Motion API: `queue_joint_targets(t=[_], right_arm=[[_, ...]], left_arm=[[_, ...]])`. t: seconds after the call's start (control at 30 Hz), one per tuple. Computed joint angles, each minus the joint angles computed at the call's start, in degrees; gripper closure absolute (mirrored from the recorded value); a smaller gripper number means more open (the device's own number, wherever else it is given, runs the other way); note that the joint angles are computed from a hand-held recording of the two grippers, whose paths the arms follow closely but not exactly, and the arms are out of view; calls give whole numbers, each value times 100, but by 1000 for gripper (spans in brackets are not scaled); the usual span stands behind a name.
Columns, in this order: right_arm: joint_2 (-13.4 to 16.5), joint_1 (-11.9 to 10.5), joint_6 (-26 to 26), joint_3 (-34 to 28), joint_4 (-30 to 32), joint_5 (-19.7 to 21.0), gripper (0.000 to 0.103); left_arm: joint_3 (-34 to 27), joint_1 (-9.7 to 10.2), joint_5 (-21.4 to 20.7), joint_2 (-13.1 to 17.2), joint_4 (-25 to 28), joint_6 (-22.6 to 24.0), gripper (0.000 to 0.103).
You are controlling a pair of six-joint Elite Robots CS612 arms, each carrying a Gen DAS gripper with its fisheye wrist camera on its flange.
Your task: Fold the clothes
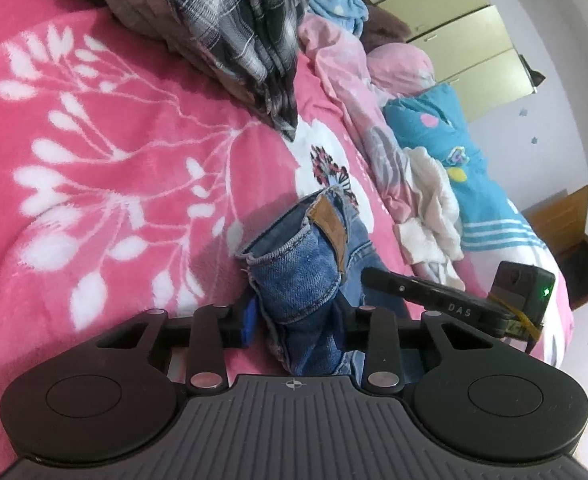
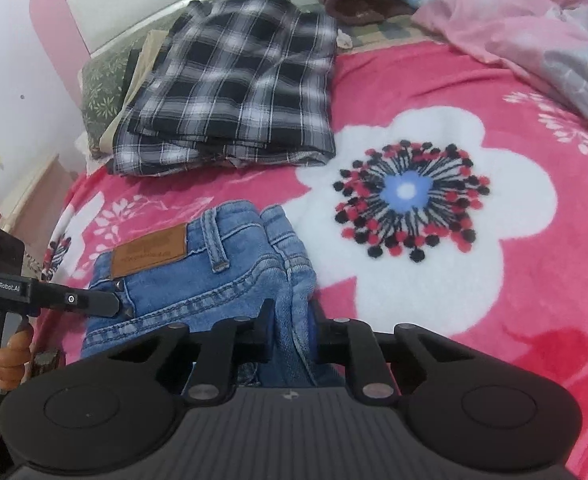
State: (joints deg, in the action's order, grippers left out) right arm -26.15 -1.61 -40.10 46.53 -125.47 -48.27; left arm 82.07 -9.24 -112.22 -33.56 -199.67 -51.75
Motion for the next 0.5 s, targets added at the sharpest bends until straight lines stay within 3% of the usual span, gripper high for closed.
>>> queue_joint_targets(t=[0.27,0.5], right_arm=[[43,41,44,-63,-185,353,87],[364,201,113,-640,-1,537,87]], left_arm=[[52,43,302,-7,-312,-254,74],[70,127,642,-3,-470,-486,74]])
